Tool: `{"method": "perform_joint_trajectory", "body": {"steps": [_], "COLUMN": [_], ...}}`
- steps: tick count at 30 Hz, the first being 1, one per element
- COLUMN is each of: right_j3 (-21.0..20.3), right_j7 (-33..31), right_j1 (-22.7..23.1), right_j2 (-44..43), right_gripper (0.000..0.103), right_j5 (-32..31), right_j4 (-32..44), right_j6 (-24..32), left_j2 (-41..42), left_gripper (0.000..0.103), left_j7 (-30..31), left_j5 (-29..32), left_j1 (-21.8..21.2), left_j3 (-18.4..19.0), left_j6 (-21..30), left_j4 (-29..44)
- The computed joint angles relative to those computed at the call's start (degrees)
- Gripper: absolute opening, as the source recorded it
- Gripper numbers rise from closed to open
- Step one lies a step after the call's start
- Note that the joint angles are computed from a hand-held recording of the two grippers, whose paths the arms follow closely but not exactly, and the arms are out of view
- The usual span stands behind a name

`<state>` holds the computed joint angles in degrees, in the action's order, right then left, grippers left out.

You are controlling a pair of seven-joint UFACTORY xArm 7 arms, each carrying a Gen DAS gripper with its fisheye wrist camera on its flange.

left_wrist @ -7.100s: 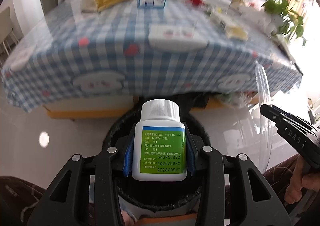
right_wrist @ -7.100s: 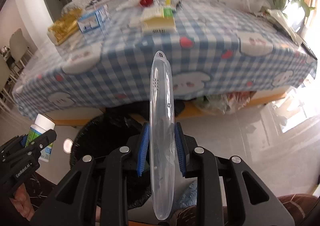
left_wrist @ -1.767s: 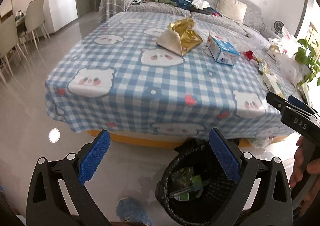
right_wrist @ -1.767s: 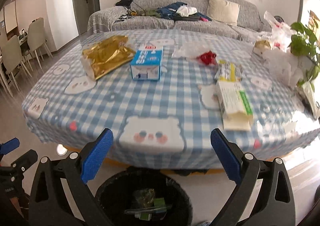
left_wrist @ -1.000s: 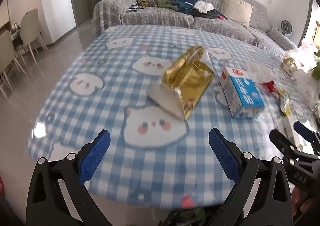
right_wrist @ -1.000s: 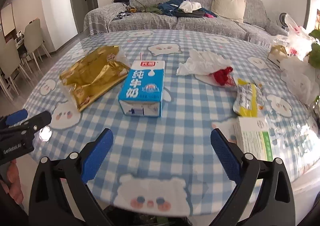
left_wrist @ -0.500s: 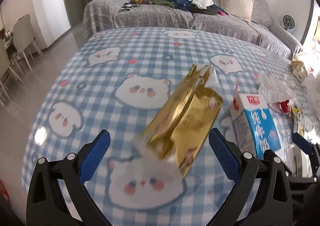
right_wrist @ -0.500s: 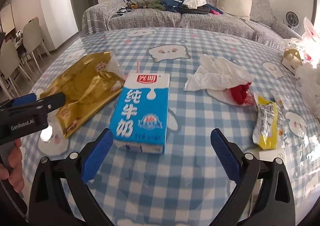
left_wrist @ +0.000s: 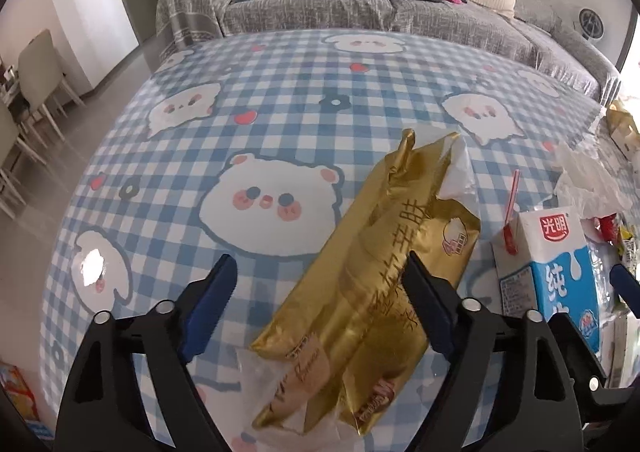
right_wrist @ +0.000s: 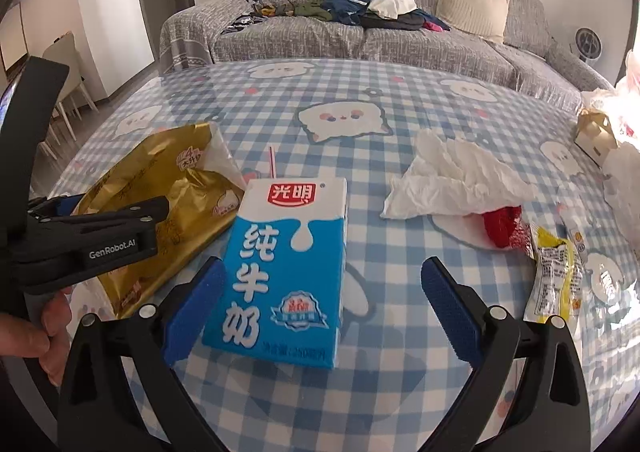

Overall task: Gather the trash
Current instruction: 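Grasp the gold foil bag with the left tool while the right tool grasps the milk carton, then carry the gold foil bag and the milk carton down over the trash bin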

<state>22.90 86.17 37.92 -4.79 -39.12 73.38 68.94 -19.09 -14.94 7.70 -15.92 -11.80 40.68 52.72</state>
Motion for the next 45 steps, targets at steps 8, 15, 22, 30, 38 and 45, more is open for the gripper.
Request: {"method": "perform_joint_trajectory", "body": {"steps": [8, 15, 22, 30, 38, 45], "right_j3": [-0.5, -2.1, -2.6, -2.2, -0.9, 0.3], "right_j7": [-0.9, -1.8, -2.0, -0.9, 0.3, 1.2], "right_j1": [0.5, 2.5, 2.5, 2.5, 2.6, 3.0], "right_j2": [2.3, 5.1, 4.6, 3.6, 2.2, 1.3], "right_gripper": [0.094, 0.089, 0.063, 0.061, 0.061, 0.061], "right_j5": [-0.9, -1.1, -0.5, -0.7, -1.5, -1.6], "right_j4": [2.1, 3.8, 2.7, 2.1, 1.7, 2.0], "right_j6": [-0.2, 0.9, -0.8, -0.9, 0.1, 2.0], "left_j2": [2.0, 1.4, 0.5, -1.3, -4.7, -8.0], "left_gripper": [0.042, 0.024, 0.013, 0.008, 0.005, 0.004], "left_j7": [1.5, 2.3, 3.1, 4.6, 5.9, 7.1], "left_j5": [-0.8, -2.8, -5.0, -6.0, -7.4, -8.9], "left_j1": [-0.7, -1.1, -0.9, -0.9, -1.2, -1.4], "left_j3": [0.4, 1.0, 1.7, 1.8, 2.0, 2.3], "left_j6": [1.2, 0.9, 1.1, 1.2, 2.1, 3.2], "left_j4": [0.9, 0.5, 0.0, -1.2, -3.0, -4.3]}}
